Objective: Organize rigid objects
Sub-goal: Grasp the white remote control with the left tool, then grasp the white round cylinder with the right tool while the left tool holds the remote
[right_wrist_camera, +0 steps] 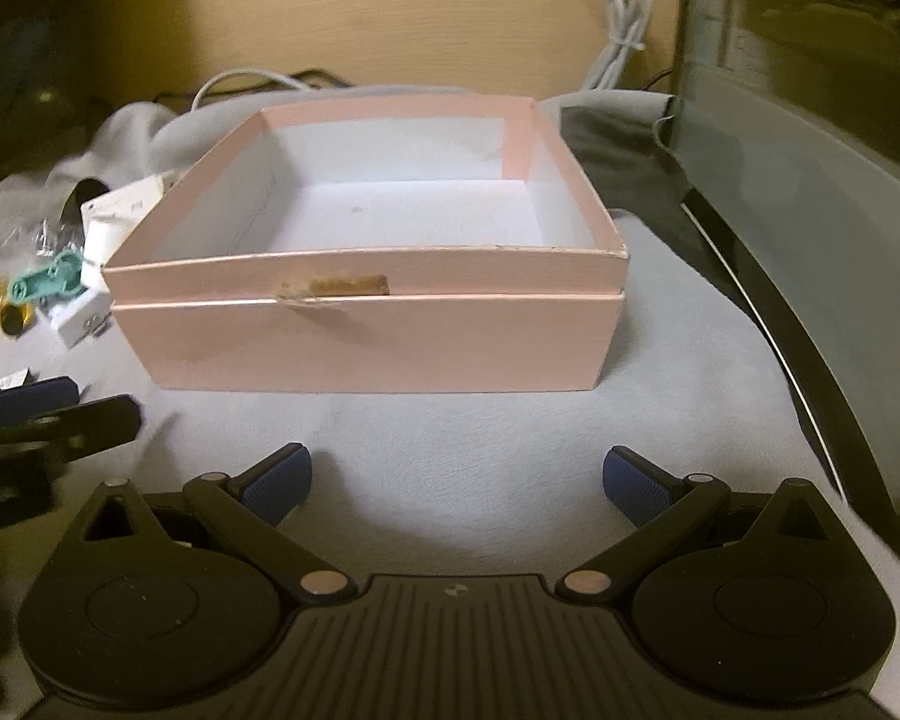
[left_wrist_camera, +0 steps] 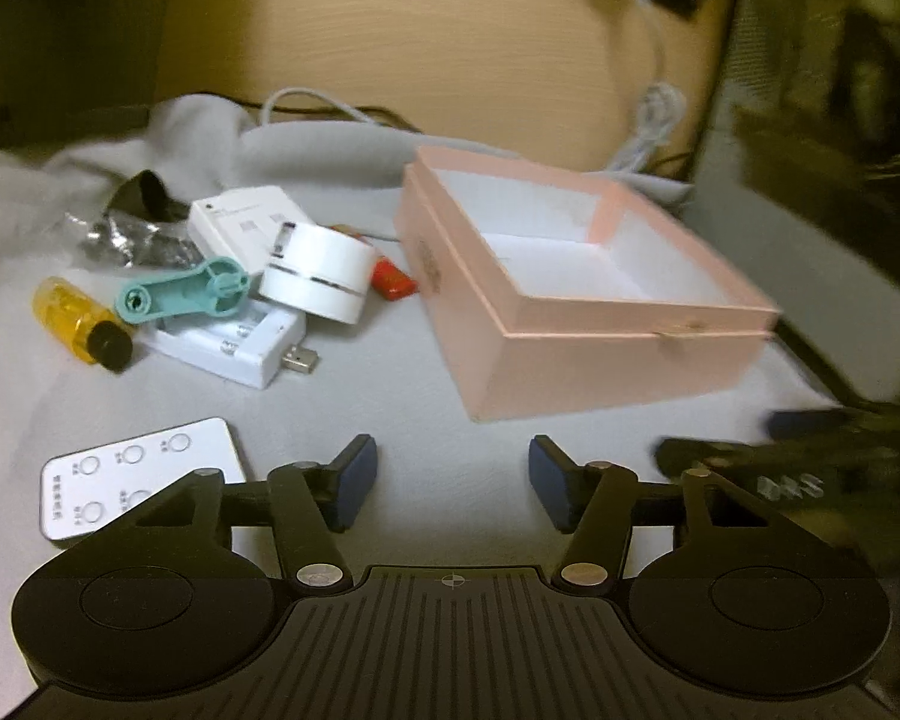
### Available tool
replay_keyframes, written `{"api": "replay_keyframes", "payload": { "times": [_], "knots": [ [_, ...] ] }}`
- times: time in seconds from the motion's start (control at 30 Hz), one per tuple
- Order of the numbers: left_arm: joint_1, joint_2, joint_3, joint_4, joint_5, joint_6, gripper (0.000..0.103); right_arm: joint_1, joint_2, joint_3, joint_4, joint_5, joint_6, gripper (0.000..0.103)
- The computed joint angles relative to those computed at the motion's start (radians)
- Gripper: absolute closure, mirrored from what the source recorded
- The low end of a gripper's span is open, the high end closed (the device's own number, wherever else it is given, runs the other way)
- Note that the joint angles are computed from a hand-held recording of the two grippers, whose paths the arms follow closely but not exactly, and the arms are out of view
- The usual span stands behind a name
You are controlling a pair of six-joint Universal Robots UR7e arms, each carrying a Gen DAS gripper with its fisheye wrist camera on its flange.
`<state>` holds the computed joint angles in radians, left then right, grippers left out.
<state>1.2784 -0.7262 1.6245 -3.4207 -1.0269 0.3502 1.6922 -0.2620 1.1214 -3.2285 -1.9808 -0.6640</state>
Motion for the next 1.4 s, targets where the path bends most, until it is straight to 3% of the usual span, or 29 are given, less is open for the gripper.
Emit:
{"api": "replay_keyframes", "payload": {
  "times": [0.13, 0.2, 0.33, 0.47, 0.63, 0.77, 0.97, 1.03, 1.1, 1.23, 1.33, 1.4],
  "knots": [
    [0.011, -0.092, 0.067, -0.053, -0.035, 0.22, 0.043, -0.001, -0.004, -0.005, 0.022, 0.004, -0.009, 0.0],
    [0.027, -0.155, 0.076, 0.037, -0.034, 0.312, 0.043, -0.006, -0.018, 0.014, 0.026, 0.02, -0.018, 0.0],
    [0.052, -0.219, 0.045, 0.281, 0.028, 0.319, 0.043, -0.014, -0.039, 0.031, 0.06, 0.05, -0.046, 0.0],
    [0.073, -0.201, -0.004, 0.362, 0.056, 0.361, 0.042, -0.017, -0.05, 0.039, 0.079, 0.062, -0.064, 0.0],
    [0.096, -0.185, -0.061, 0.457, -0.019, 0.35, 0.045, -0.017, -0.056, 0.02, 0.143, 0.061, -0.075, 0.0],
    [0.114, -0.177, -0.081, 0.472, -0.084, 0.285, 0.044, -0.006, -0.047, -0.01, 0.189, 0.023, -0.046, 0.0],
    [0.113, -0.195, -0.013, 0.374, -0.089, 0.315, 0.045, 0.002, -0.032, -0.01, 0.152, 0.006, -0.046, 0.001],
    [0.112, -0.197, 0.011, 0.325, -0.095, 0.324, 0.058, 0.007, -0.04, 0.014, 0.14, 0.032, -0.05, 0.014],
    [0.107, -0.198, 0.043, 0.262, -0.089, 0.31, 0.06, 0.022, -0.049, 0.048, 0.088, 0.091, -0.094, 0.023],
    [0.114, -0.204, 0.08, 0.16, -0.089, 0.284, 0.06, 0.071, -0.027, 0.067, -0.042, 0.211, -0.236, 0.028],
    [0.132, -0.213, 0.098, 0.067, -0.106, 0.206, 0.06, 0.115, 0.051, -0.03, -0.03, 0.213, -0.404, 0.045],
    [0.145, -0.219, 0.099, 0.05, -0.114, 0.127, 0.06, 0.139, 0.116, -0.119, 0.007, 0.176, -0.508, 0.057]
  ]
}}
